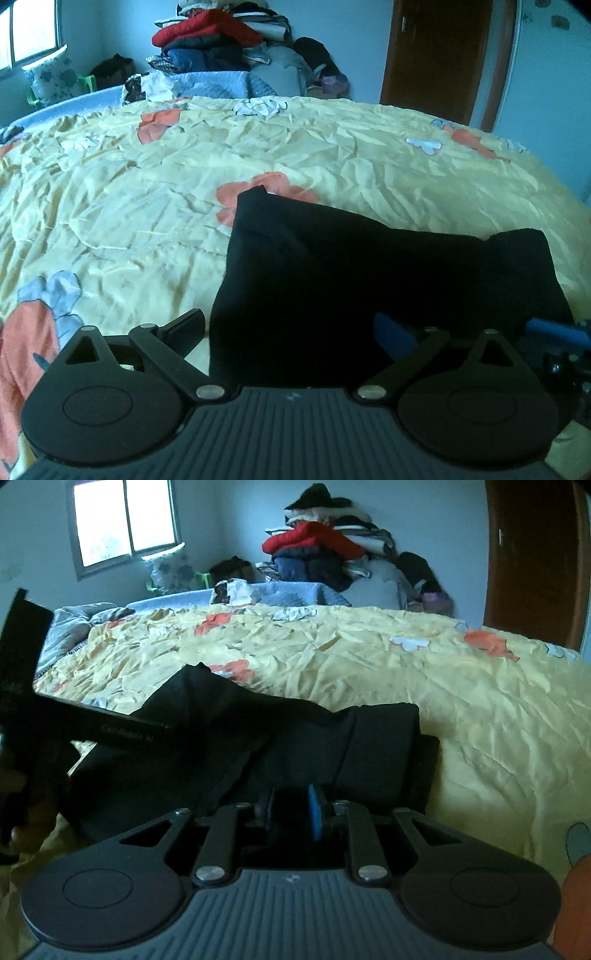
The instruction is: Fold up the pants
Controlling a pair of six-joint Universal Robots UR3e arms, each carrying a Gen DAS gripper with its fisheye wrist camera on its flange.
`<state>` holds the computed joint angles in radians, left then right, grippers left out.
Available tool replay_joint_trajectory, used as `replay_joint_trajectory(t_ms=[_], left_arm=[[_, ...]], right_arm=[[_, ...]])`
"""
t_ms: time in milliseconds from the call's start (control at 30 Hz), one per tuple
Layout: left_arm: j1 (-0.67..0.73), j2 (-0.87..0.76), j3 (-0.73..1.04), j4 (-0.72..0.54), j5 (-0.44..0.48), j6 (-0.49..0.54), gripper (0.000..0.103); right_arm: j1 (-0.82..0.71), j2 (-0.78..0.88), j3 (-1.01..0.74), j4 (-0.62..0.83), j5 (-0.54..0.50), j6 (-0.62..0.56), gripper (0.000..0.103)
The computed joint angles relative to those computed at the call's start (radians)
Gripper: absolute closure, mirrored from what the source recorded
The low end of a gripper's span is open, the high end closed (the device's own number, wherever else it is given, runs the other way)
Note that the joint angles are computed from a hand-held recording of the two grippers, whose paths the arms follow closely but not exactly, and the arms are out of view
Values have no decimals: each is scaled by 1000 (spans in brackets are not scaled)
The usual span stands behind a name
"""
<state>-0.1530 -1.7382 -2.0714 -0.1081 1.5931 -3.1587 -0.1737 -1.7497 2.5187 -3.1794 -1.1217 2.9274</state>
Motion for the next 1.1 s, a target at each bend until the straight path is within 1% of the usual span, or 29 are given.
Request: replay_joint_trajectory(t_ms=[67, 100, 133, 167, 200, 267, 300, 333, 367, 433, 500, 533, 567, 600, 633, 700, 767, 900, 967, 1100], left_arm=[[-13, 23, -11, -11, 25, 3, 3], [-19, 39, -22, -12, 36, 6, 3], [-21, 53, -34, -13, 39, 10, 3], [-24, 68, -46, -14, 40, 12, 3], [-27, 84, -59, -19, 40, 12, 3], [-32, 113, -89, -22, 40, 9, 3], [-39, 122, -108, -8, 46, 10, 3], [-49, 123, -124, 10, 60, 14, 3], [-65, 117, -137, 37, 85, 19, 2], [-86, 103, -162, 98, 122, 38, 1], [-95, 141, -187, 88, 147, 37, 1], [-89, 172, -211, 90, 140, 41, 1], [-84, 206, -233, 83, 134, 47, 1], [-83, 234, -249, 69, 136, 46, 2], [-82, 261, -267, 61, 137, 42, 2], [-71, 331, -316, 45, 120, 25, 2], [-65, 393, -353, 19, 105, 8, 2], [-78, 502, -417, -13, 109, -16, 1], [-79, 565, -447, -47, 102, -24, 2], [-82, 671, -505, -106, 89, -29, 2]], right_arm=[[62, -11, -21, 14, -80, 28, 84], [84, -29, -21, 29, -106, 40, 83], [94, -55, -11, 44, -111, 49, 81], [91, -90, 6, 61, -101, 54, 71], [87, -125, 28, 74, -88, 57, 54], [94, -175, 66, 99, -69, 28, 35], [128, -174, 72, 98, -101, 10, 35], [177, -145, 75, 53, -159, 11, 35], [199, -129, 84, 14, -185, 24, 35], [168, -144, 88, 32, -147, 54, 35], [141, -214, 90, 99, -121, 103, 35], [140, -268, 98, 132, -120, 121, 34], [138, -320, 112, 153, -115, 126, 30], [136, -384, 129, 185, -111, 136, 22], [135, -431, 138, 216, -112, 150, 19], [177, -491, 140, 267, -162, 212, 10], [242, -526, 135, 315, -234, 289, 8], [329, -569, 116, 418, -318, 408, 7], [397, -553, 117, 398, -382, 457, 7], [487, -483, 136, 298, -473, 515, 6]])
